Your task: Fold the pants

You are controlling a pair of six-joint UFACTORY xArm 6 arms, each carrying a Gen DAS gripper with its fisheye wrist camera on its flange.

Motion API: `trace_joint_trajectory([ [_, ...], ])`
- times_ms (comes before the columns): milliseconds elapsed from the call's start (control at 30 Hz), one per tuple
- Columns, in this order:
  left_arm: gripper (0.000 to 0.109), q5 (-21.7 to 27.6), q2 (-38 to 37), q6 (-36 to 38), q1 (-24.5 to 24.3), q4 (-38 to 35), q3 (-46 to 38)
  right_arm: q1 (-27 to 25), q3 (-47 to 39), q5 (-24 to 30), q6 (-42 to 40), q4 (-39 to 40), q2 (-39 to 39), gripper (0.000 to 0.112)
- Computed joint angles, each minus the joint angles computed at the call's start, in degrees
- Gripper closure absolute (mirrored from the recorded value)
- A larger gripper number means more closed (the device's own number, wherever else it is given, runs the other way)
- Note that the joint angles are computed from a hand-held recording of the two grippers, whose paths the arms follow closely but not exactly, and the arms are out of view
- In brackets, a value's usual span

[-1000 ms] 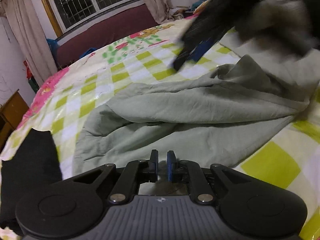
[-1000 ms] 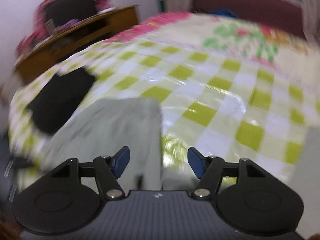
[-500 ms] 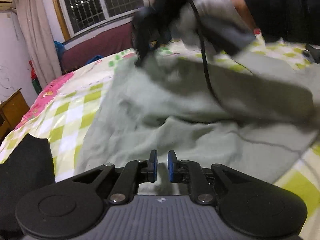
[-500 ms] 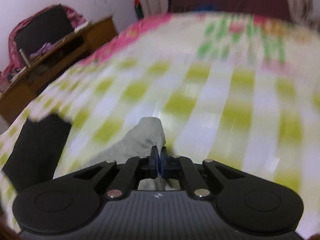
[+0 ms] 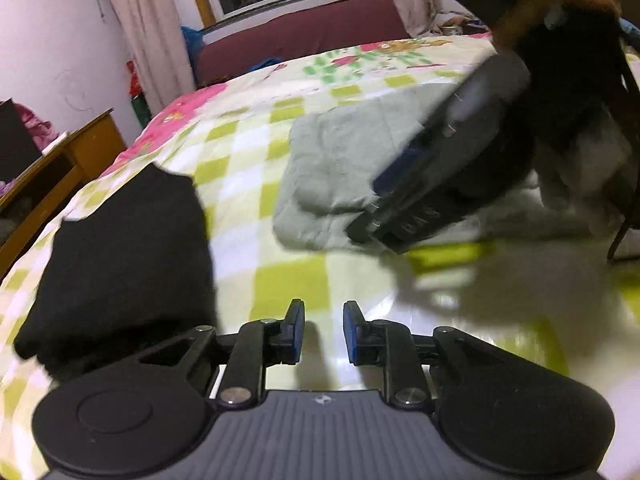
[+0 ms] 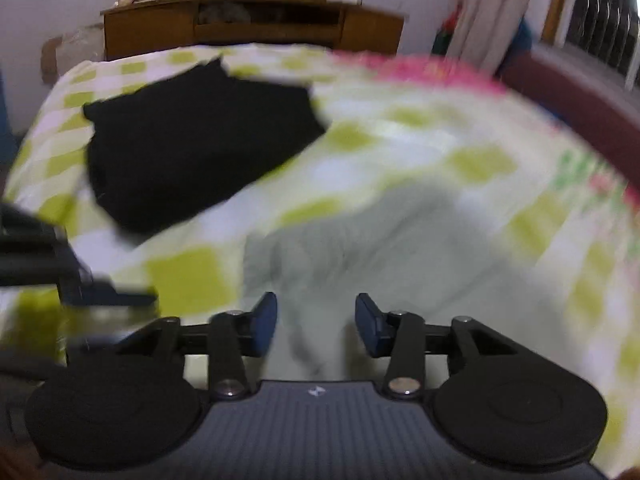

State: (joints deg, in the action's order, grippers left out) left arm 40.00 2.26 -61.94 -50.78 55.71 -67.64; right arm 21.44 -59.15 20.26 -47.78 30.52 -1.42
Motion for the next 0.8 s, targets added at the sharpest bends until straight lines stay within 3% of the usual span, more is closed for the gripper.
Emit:
trace_joint_trajectory([
  [167, 0.070, -2.5, 1.1, 0.6, 0.5, 1.4, -1.4, 0.0, 7.1, -6.6, -5.2, 7.3, -6.4, 0.064],
  [300, 0.067, -3.6, 6.3, 0.7, 0.8, 8.0, -8.0, -3.5, 11.0, -7.3, -5.5, 3.3, -12.2, 0.064],
  [500, 0.061, -2.7, 13.0, 3.7, 3.8, 4.5, -15.9, -11.5, 22.9, -6.8, -0.8, -9.3, -25.4, 0.063],
  [667, 0.057, -1.5, 16.0, 7.9, 5.0, -0.4, -18.9, -17.2, 30.3, -6.3, -2.2, -11.5, -32.9, 0.060],
  [800, 0.056, -0.9, 17.0, 8.7, 4.7, -0.2, -20.7, -17.9, 32.1, -7.9, -5.2, -8.2, -34.1, 0.061],
])
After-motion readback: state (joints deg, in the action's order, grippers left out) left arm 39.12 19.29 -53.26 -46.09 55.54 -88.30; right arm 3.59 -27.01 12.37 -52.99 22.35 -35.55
